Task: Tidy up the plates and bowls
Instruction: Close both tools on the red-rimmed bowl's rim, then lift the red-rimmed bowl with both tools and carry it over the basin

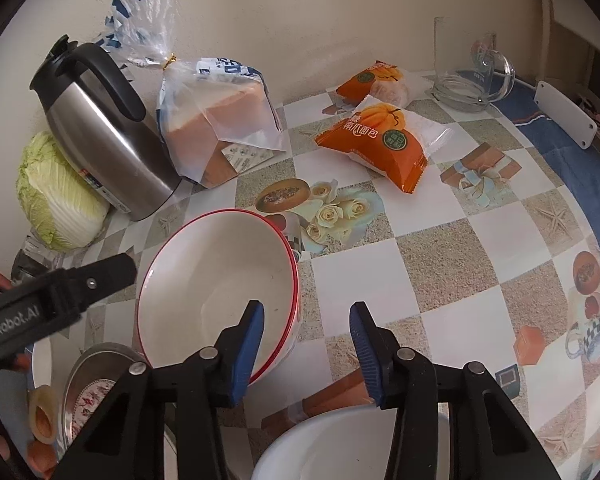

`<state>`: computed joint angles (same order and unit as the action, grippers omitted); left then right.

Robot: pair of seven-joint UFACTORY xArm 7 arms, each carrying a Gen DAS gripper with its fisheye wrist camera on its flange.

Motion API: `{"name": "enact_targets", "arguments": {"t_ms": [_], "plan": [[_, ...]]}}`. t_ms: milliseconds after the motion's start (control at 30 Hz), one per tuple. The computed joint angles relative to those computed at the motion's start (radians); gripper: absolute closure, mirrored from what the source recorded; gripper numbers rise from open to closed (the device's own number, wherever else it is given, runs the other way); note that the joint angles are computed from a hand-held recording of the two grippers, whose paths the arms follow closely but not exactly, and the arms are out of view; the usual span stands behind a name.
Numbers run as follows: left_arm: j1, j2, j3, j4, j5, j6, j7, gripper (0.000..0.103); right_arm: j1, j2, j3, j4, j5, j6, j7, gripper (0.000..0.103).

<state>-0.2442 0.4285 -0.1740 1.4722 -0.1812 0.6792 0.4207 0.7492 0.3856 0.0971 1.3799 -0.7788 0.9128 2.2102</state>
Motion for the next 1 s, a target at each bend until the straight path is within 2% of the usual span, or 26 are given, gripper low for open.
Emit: {"name": "enact_targets", "arguments": {"t_ms": [67, 133, 200, 400, 567, 733, 1000], "plan": [[-0.015, 0.011, 0.007, 0.003, 0.023, 0.005, -0.013, 0.048, -0.005, 0.005, -0.001, -0.005, 0.001, -0.025, 0.003, 0.063], [-0.021, 0.02, 0.008, 0.005, 0.031, 0.017, -0.024, 0.052, -0.005, 0.009, -0.005, -0.007, -0.002, -0.042, 0.011, 0.064], [-0.02, 0.025, 0.002, 0.005, 0.027, 0.028, -0.024, 0.067, -0.004, 0.011, -0.008, -0.005, -0.008, -0.048, 0.007, 0.069], [-0.023, 0.034, -0.009, -0.004, 0.017, 0.056, -0.01, 0.087, -0.004, 0.031, -0.012, 0.017, -0.005, -0.07, -0.03, 0.072], [-0.021, 0.023, -0.014, -0.028, 0.007, 0.024, 0.008, 0.089, 0.007, 0.04, -0.024, 0.026, -0.003, -0.075, -0.04, 0.071], [-0.014, -0.013, -0.027, -0.062, -0.023, -0.024, 0.05, 0.089, 0.015, 0.009, -0.036, -0.02, -0.056, -0.11, 0.029, 0.072], [0.013, -0.126, -0.046, -0.138, -0.122, -0.046, 0.124, 0.089, 0.029, -0.041, -0.004, -0.015, -0.102, -0.018, 0.056, 0.072]]}}
